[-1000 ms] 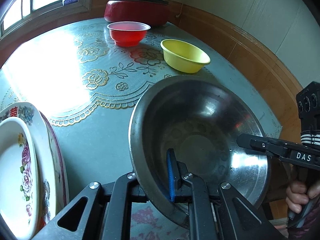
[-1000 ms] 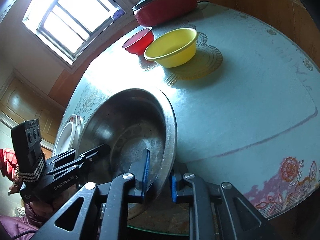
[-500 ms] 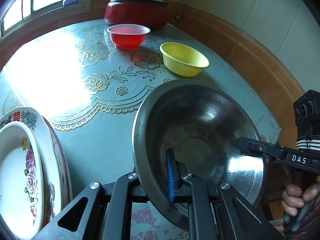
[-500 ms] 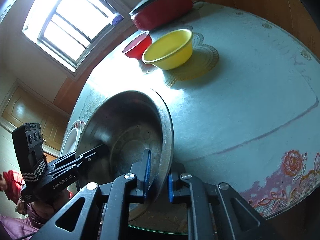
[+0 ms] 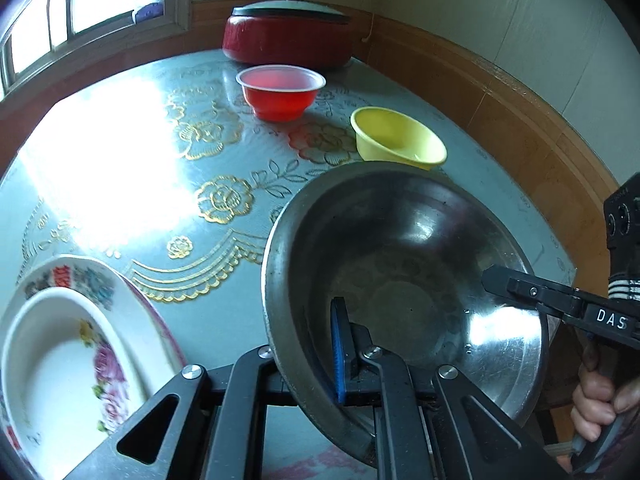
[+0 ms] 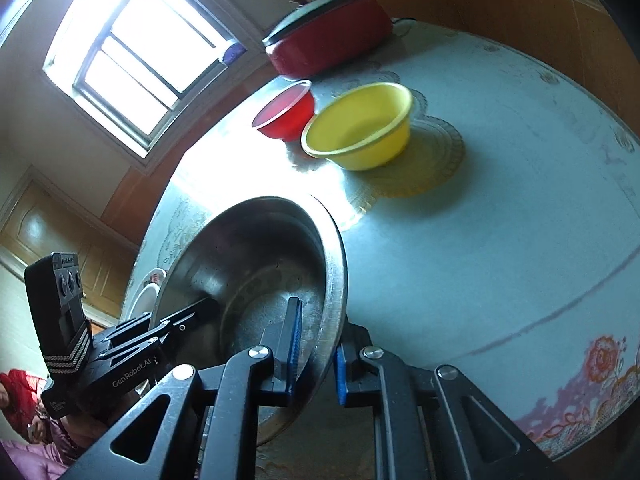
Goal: Organize plates and bowls
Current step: 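Slide the steel bowl with the left gripper toward the plate stack, then open the left gripper to release the steel bowl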
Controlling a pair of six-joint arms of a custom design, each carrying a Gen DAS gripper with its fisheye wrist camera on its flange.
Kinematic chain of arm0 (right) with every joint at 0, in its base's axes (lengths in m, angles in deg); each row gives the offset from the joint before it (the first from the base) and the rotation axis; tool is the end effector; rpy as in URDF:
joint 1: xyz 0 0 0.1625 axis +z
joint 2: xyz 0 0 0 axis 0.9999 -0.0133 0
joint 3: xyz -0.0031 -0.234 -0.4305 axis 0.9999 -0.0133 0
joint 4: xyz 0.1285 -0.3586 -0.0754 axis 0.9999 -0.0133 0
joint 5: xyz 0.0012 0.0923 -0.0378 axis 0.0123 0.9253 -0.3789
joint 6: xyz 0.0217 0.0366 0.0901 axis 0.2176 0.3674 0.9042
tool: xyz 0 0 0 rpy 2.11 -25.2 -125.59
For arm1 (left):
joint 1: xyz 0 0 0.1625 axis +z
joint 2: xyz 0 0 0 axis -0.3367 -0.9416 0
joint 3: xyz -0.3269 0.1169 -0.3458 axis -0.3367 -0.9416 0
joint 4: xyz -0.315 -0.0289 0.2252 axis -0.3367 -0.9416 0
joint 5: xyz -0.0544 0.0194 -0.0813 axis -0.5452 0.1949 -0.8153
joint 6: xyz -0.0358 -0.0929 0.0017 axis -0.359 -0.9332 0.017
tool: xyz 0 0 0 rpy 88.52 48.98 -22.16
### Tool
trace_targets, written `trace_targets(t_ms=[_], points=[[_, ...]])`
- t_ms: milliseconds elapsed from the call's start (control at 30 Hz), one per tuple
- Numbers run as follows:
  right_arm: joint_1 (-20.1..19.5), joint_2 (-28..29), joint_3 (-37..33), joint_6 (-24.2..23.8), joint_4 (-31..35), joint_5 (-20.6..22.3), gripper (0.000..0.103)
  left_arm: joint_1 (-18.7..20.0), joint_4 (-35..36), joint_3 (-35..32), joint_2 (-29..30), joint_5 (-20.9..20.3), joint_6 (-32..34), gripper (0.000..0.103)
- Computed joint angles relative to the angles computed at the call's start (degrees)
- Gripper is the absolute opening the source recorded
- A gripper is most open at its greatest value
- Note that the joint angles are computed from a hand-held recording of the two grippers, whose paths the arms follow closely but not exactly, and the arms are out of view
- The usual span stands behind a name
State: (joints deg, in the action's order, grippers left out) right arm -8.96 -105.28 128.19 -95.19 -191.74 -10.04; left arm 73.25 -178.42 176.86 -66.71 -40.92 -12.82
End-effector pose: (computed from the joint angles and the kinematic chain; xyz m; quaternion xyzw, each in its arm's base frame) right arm 0.0052 -0.7821 0.2148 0.2375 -0.9664 0.0964 0.0205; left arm -0.2340 -0.6715 -0.0399 0.0273 0.8981 -0.3136 0.3071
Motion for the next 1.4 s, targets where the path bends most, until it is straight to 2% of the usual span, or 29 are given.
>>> trace_targets(t_ms=[233,467,600,800,900,1167,1400], points=[[1.1,1.4,-0.4,1.6,1.0,-1.1,0.013,1.2,1.2,1.8,-1.8,-0.9,0.1,0.011],[1.7,1.3,1.9,1.2,-2.7,-4.4,0.013,1.9,5.0,0.4,-1.2,-1.4,2.6,0.013],[1.6,1.0,2.6,1.7,-2.9,-5.6,0.014,2.2,4.1,0.8,-1.1,-2.1,4.9,0.013],[1.5,0.1,4.0,2.0,-5.2,-6.1,0.015,1.6,2.6,2.2,-1.5,-2.5,6.9,0.02],[1.5,-0.1,4.0,2.5,-5.9,-6.7,0.02,1.2,1.0,3.6,-2.1,-2.3,7.1,0.029],[1.6,-0.3,3.2,3.1,-5.5,-5.7,0.024,0.5,-5.3,6.3,-3.4,-1.2,7.4,0.031],[1.3,-0.9,1.7,2.6,-4.5,-0.2,0.027,0.1,-6.7,4.0,-3.5,-1.1,8.7,0.034]])
